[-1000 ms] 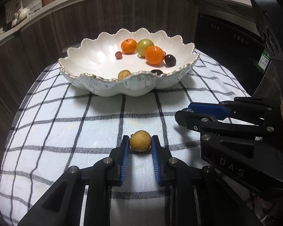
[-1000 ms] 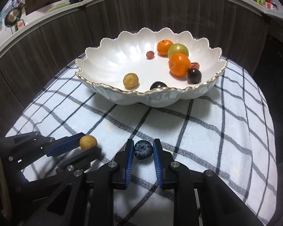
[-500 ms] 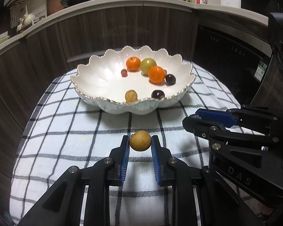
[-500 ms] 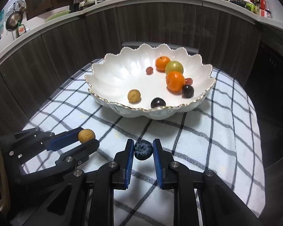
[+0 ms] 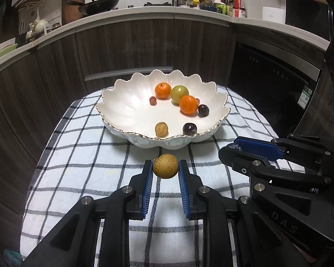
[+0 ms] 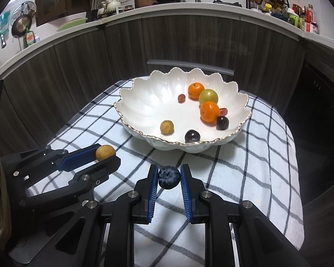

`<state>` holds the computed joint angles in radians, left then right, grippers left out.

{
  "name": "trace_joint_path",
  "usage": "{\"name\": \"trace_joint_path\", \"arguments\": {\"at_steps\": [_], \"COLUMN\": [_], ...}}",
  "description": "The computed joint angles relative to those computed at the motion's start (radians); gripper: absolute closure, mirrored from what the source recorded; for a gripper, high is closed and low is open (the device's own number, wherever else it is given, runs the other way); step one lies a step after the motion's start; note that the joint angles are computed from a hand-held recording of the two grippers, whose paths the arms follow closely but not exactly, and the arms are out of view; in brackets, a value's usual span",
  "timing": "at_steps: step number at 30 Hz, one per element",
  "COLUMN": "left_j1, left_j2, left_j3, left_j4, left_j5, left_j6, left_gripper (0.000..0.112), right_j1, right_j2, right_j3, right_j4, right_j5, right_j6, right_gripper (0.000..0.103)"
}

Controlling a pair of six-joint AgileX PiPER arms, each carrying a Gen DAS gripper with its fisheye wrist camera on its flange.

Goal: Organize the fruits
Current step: 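Carry the blueberry and small potato over the white bowl with both tools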

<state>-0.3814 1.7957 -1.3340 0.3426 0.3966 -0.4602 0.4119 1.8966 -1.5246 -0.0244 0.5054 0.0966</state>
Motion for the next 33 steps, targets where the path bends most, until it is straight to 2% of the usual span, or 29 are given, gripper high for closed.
{"name": "trace_joint_path", "arguments": {"at_steps": [19,33], "left_j1": [0.033,0.085], "left_j2": [0.003,0.123], "left_j3": [-0.098,-0.319], "left_j4": [-0.099,-0.213], "left_j5": [0.076,0.157], "left_j6": [0.122,0.284], "left_gripper": [0.089,0.089], "right_j1": [0.012,0.003], "right_j2": [-0.001,0.081], "right_j3": [-0.085,-0.265], "right_j4": [-0.092,-0.130], "right_j5": [0.037,0.106], "right_j6": [0.090,0.161], "right_gripper": [0.081,0.081]}}
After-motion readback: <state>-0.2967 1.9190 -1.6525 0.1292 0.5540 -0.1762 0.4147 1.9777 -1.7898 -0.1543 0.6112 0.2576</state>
